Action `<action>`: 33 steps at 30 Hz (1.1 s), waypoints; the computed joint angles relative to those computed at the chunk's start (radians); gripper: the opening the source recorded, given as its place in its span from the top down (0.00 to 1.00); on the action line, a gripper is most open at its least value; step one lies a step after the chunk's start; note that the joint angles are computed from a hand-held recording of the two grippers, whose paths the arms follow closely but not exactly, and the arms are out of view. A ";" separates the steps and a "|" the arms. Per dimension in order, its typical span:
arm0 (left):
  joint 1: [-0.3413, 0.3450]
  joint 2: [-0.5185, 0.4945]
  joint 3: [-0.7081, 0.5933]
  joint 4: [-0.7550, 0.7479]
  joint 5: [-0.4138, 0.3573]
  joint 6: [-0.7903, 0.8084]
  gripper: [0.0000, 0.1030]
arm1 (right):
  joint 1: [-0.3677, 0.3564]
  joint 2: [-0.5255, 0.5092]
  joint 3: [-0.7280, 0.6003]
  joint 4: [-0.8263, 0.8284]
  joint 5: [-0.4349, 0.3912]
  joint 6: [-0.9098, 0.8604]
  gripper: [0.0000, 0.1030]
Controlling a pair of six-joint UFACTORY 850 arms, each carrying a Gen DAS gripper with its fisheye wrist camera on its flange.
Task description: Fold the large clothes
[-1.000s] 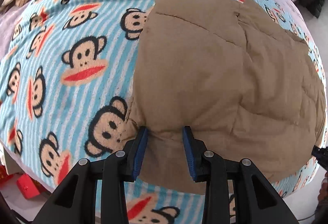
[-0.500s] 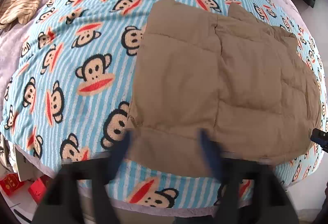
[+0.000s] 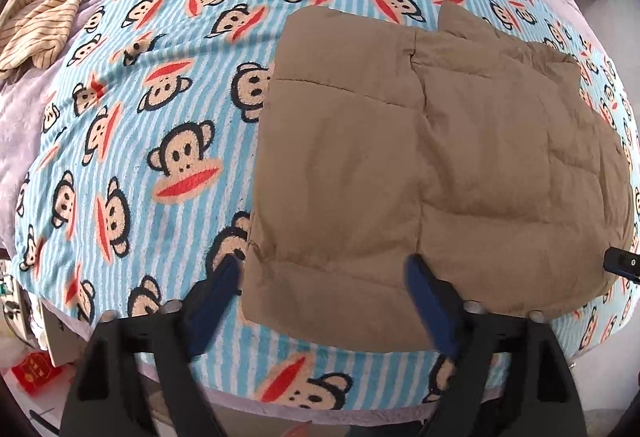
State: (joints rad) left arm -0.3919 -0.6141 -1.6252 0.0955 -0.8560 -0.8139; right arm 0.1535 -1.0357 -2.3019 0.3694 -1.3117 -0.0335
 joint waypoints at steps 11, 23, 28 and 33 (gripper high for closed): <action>0.009 -0.005 -0.003 -0.001 -0.002 0.034 0.00 | 0.022 -0.022 -0.040 0.008 -0.013 -0.017 0.23; 0.028 -0.009 0.008 0.019 0.007 0.023 0.00 | 0.058 -0.036 -0.080 -0.004 -0.023 -0.062 0.06; 0.085 0.029 0.079 -0.108 0.111 0.139 0.00 | 0.065 -0.056 -0.116 -0.008 -0.055 -0.049 0.06; 0.185 0.052 0.163 -0.553 0.262 0.560 0.00 | 0.070 -0.046 -0.100 -0.029 -0.053 -0.039 0.06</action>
